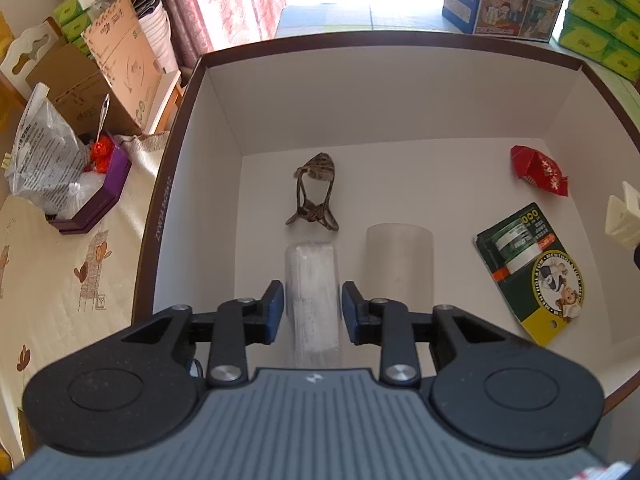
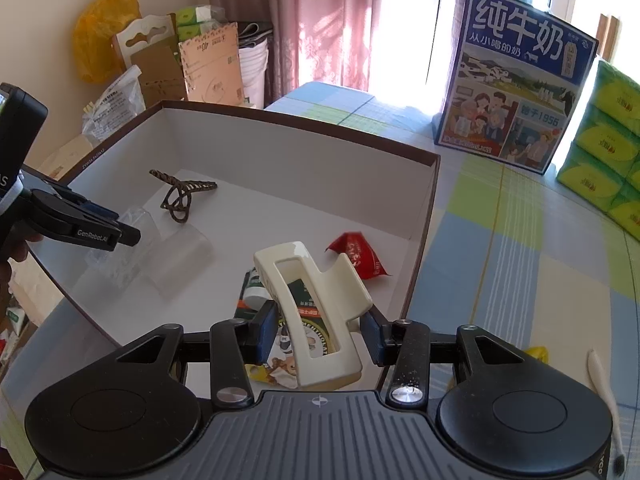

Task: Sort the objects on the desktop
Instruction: 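Open the left tool releasing the wrapped item while the right tool releases the clip in the box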

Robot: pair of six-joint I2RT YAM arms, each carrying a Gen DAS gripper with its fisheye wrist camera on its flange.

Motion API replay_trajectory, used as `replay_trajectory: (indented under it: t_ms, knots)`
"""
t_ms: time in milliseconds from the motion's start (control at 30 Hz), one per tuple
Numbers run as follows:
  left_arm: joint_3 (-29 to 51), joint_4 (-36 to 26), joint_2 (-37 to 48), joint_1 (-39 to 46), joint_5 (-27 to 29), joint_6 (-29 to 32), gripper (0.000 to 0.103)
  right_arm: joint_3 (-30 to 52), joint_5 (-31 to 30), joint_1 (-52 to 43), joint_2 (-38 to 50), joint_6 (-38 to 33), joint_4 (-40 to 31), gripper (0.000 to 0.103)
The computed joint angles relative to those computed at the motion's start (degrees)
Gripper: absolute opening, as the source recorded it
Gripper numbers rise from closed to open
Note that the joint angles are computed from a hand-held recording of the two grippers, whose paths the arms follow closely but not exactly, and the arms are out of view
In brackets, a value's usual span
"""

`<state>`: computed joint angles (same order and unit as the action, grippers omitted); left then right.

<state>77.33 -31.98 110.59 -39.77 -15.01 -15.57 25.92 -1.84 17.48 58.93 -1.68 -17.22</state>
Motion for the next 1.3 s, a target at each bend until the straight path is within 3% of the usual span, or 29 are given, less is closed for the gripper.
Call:
replay_trajectory:
  t_ms: [167,533,567,600,633,667,700,933,1100,1300]
  knots:
    - [-0.64,0.44,-0.85,-0.15,-0.07,-0.15,0.036,-0.08,0.82,0.72,0.33,-0.84,0.22,0.042]
    - [-4.69,1.99,-5.50,-1.12,0.83,-2.32,0.043,-0.95,3.28,2.95,5.01,-3.20,6.03,0.042]
    - [-5.10,2.17,-5.97,-1.23,0.85,-2.53,0.043,-1.08,3.09,2.86,5.52,-3.72,6.64,0.045]
    - [-5.45,2.34,-6.40,-1.27,0.90,-2.68,0.043,-1.64,3.09,2.95,5.15,-4.05,7.47,0.059]
    - [-5.78,2.47,-6.80,-1.36,0.90,-2.93,0.044,-2.20,3.09,3.08,4.59,-4.27,8.19,0.063]
    - [-6.11,2.51,-7.24,-1.43,0.90,-3.15,0.045,-2.63,2.09,3.01,3.83,-4.61,8.49,0.077]
    - [-6.40,2.58,-7.61,-1.57,0.82,-3.44,0.046,-2.85,2.70,3.66,3.18,-4.19,8.48,0.084]
    - [-8.86,2.61,-10.56,-2.85,0.49,-5.59,0.057,-3.23,0.30,3.40,-2.29,-3.63,3.23,0.089]
    - [-10.37,1.54,-13.46,-4.78,-0.65,-7.53,0.080,-3.32,0.28,4.07,-8.21,-2.48,-1.30,0.099]
    - [-11.27,0.72,-17.28,-8.11,-2.95,-9.28,0.090,-3.34,-0.16,2.86,-14.36,-1.00,-6.03,0.101]
